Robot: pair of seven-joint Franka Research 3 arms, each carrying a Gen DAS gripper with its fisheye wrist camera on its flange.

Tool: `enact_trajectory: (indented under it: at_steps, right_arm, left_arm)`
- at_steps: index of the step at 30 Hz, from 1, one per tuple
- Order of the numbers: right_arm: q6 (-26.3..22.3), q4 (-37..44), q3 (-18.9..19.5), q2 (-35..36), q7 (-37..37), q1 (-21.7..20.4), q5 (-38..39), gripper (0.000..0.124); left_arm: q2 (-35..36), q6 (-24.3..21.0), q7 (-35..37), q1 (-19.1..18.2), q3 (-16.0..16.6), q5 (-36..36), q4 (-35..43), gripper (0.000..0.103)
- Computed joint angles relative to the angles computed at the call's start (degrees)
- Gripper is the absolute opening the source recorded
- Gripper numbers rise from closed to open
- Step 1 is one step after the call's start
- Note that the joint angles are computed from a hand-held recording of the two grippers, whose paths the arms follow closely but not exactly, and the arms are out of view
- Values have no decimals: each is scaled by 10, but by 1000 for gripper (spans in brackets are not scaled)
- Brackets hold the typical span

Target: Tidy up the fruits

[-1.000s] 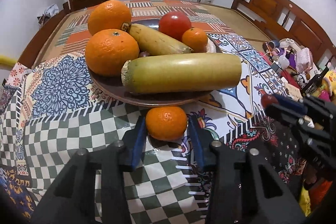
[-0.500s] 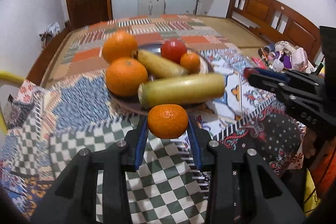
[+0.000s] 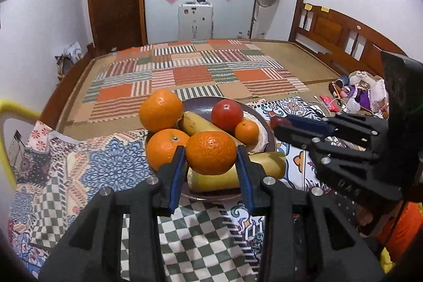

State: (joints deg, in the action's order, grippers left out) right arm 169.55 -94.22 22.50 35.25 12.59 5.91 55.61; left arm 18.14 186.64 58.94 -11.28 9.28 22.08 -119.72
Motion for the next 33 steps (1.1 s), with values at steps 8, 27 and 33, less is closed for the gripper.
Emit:
enact_trajectory:
  at_steps: [8,27,33]
  right_arm:
    - [-27,22,-47,23,93,39,-93,17]
    - [15,-11,26,4,79,-20,-88,27]
    - [78,-69,188,-47,-134,-155,107,27]
  left_arm:
    - [46,-27,15,77,-81,-19,46,37]
    - [49,81,24,-303,302,-129,-29,40]
    - [11,143,110,-476,444,-267,-102,40]
